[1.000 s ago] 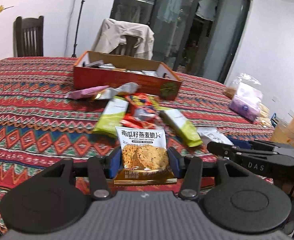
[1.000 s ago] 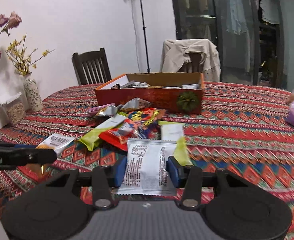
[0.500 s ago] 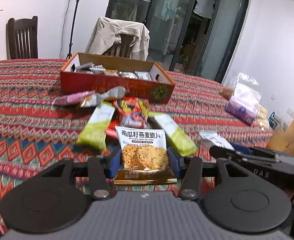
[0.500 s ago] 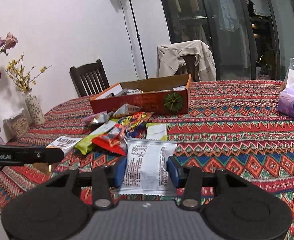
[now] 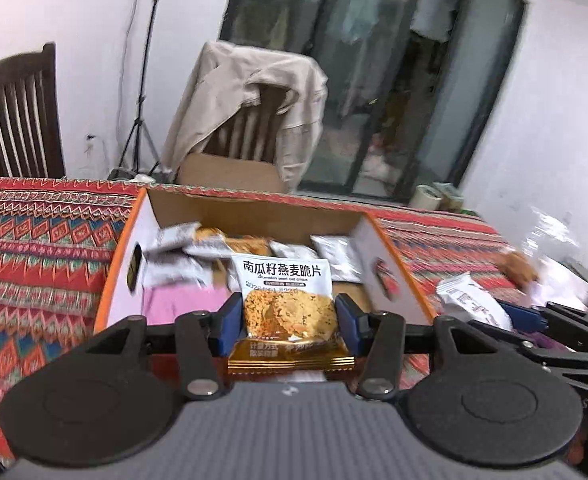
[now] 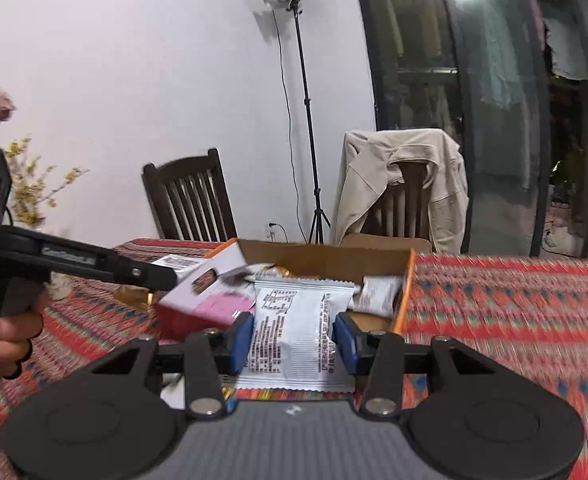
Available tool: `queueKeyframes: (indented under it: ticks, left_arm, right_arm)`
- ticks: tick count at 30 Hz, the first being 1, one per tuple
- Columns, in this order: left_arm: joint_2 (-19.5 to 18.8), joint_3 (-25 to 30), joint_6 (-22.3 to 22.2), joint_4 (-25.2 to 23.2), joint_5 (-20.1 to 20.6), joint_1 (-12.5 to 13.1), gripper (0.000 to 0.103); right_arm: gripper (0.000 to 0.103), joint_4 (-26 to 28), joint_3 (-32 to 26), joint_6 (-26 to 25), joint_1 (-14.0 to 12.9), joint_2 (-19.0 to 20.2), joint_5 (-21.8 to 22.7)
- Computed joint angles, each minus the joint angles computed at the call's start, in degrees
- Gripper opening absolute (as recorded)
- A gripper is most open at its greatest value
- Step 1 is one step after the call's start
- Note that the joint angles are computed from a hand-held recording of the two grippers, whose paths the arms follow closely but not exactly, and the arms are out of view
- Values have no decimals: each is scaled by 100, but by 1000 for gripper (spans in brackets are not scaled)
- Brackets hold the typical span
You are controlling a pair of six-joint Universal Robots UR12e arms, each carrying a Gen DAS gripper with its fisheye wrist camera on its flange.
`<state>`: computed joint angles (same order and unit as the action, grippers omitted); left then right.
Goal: Organize snacks
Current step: 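Carry both packets into the box and open both grippers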
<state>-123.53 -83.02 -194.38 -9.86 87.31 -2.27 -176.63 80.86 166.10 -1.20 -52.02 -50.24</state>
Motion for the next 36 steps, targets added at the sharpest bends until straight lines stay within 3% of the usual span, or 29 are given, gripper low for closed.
queueKeyframes:
  ticks: [3, 8, 13, 16, 20, 26, 31, 34, 36]
  left_arm:
    - [-372, 617, -230, -525, -205, 67, 50]
    - [-958, 1463, -47, -1182, -271, -29, 50]
    - [-1437, 2187, -112, -1820, -269, -98, 51]
    - [-1524, 2287, -255, -1896, -429, -88, 54]
    - [-1415, 2097, -107, -1708, -509, -74, 67]
    - [-955, 1499, 55, -1320, -406, -21, 68]
    - [-376, 750, 489, -994, -151, -57, 71]
    - [-2, 291, 564, -784, -61, -95, 71]
    - [261, -30, 593, -572, 17, -121, 76]
  right_arm:
    - [44, 759, -902, -98, 182, 420, -346]
    - [44, 1837, -2060, -576, 460, 1031, -1316]
    - [44, 2297, -2632, -923, 658, 1421, -2090]
    - [46, 2384, -2740, -1134, 727, 1514, -2333]
    - [47, 2044, -2580, -1226, 727, 1479, -2391]
    - [52, 1637, -2173, -1121, 577, 1163, -2091]
    - [59, 1169, -1586, -1147, 467, 707, -1888]
    - [66, 1067, -1294, -1175, 411, 452, -1805]
    - [69, 999, -1055, -1176, 385, 256, -1843]
